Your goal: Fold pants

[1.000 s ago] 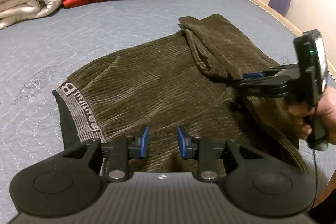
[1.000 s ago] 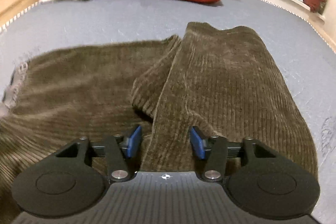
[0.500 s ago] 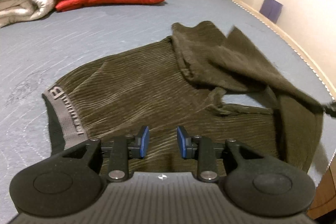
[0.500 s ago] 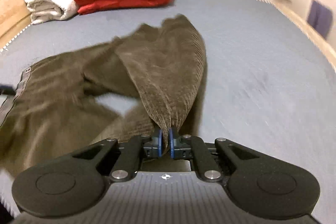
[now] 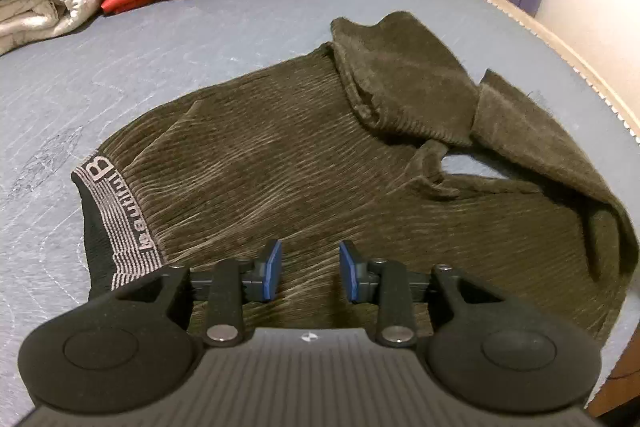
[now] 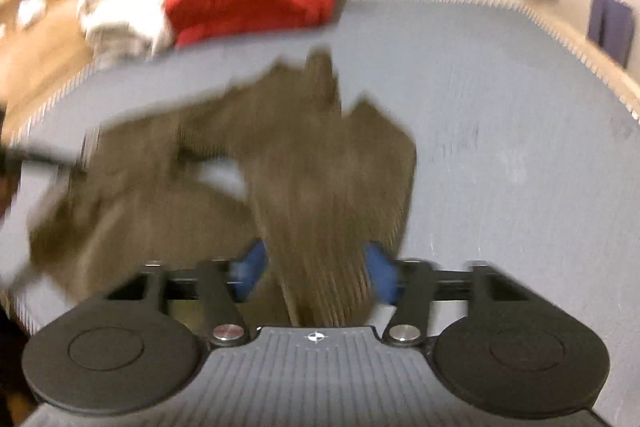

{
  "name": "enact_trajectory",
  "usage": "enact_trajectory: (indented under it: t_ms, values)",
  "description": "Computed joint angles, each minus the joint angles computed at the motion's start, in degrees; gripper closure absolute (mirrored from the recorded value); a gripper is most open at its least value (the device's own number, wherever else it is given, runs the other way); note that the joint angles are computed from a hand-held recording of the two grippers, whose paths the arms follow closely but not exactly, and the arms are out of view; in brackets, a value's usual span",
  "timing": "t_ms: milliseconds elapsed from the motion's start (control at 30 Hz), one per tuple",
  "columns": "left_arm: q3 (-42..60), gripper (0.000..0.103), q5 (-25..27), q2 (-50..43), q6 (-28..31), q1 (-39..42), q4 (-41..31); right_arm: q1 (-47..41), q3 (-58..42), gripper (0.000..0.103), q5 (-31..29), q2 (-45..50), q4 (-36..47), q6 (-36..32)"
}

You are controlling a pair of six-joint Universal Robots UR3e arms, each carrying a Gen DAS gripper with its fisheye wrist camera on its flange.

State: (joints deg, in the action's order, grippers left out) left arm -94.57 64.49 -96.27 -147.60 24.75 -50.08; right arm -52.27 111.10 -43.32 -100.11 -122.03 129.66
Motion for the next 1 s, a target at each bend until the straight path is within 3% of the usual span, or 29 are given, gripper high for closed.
enact_trajectory:
  t_ms: [33, 133, 233, 367, 600, 667, 733, 767, 900, 1000]
  values:
    - [0.10, 0.067, 0.43, -0.48, -0.11, -0.14, 0.39, 2.54, 0.09, 0.038, -0.38, 2.94, -6.17, 4.20]
    - [0.69, 0.067, 1.65, -1.77, -0.64, -0.49, 1.09, 15.69, -1.42, 0.038, -8.90, 14.59, -27.54, 15.93]
    - [1.10, 0.066, 2.32, -2.53, -1.08, -0.48, 1.44, 26.65, -7.07, 0.038, -18.56, 25.54, -37.51, 18.89]
    - [1.60, 0.066, 3.19, -3.30, -1.42, -0.03, 1.93, 38.98, -18.16, 0.038, -34.33, 38.04, -43.33, 19.05]
    - [3.39, 0.066, 3.42, -4.08, -1.65, 0.19, 0.79, 48.33, -31.46, 0.041, -47.68, 52.64, -46.37, 12.06]
    - [3.62, 0.066, 3.31, -4.00, -1.59, -0.09, 0.59, 48.82, -33.10, 0.050, -48.53, 54.29, -47.07, 10.59]
    - [3.90, 0.066, 2.95, -3.87, -1.61, -0.29, 0.14, 47.73, -32.73, 0.081, -47.38, 52.74, -46.05, 11.18]
    - [3.86, 0.066, 2.68, -3.73, -1.59, -0.37, 0.07, 46.53, -32.08, 0.087, -45.18, 51.13, -45.30, 12.48]
    - [3.30, 0.065, 1.38, -3.23, -1.65, -0.76, 0.18, 37.88, -23.60, 0.093, -35.81, 40.07, -47.61, 20.84]
    - [2.75, 0.065, 0.96, -2.91, -1.14, -1.36, 0.33, 26.08, -14.67, 0.096, -27.65, 29.47, -51.17, 31.57]
